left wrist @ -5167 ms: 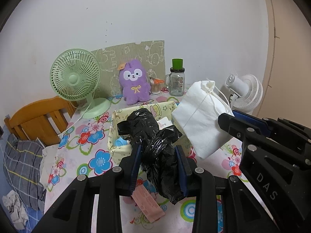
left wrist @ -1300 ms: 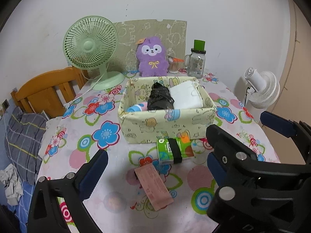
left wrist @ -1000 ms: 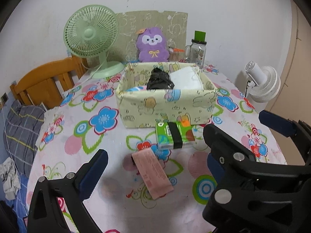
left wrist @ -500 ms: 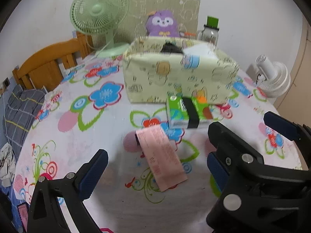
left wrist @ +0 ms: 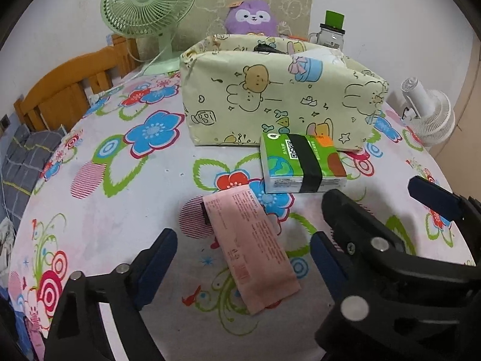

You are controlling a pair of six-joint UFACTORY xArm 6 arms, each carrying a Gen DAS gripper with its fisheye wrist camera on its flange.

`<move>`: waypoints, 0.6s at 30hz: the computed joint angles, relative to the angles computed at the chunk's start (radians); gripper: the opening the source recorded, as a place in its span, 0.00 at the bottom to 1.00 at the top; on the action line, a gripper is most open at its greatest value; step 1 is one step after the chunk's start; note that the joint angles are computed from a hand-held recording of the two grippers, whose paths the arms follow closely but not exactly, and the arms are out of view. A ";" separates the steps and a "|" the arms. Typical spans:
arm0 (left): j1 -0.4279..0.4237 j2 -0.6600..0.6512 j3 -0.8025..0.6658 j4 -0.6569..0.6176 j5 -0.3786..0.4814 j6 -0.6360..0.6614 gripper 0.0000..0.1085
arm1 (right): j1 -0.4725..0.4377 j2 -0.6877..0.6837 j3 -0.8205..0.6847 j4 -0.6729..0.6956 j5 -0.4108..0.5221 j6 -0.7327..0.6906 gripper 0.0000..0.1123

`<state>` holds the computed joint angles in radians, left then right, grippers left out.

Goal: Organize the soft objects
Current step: 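Grasp pink paper slip with left tool while right tool grasps green tissue pack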

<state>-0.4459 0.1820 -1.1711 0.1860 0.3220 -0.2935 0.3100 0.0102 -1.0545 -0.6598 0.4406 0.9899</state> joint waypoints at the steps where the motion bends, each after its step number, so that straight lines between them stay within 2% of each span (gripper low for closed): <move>1: 0.001 0.006 -0.005 0.001 0.002 -0.006 0.76 | -0.001 0.003 -0.003 -0.002 0.004 0.002 0.84; 4: 0.005 0.021 -0.017 -0.048 0.015 0.004 0.67 | -0.004 0.009 -0.009 -0.001 0.007 -0.002 0.84; 10: 0.012 0.014 0.002 0.037 -0.021 -0.054 0.44 | 0.001 0.034 -0.032 -0.002 0.025 -0.023 0.84; 18: 0.018 0.019 -0.011 -0.070 -0.011 0.071 0.40 | 0.006 0.072 -0.066 0.032 0.008 -0.051 0.84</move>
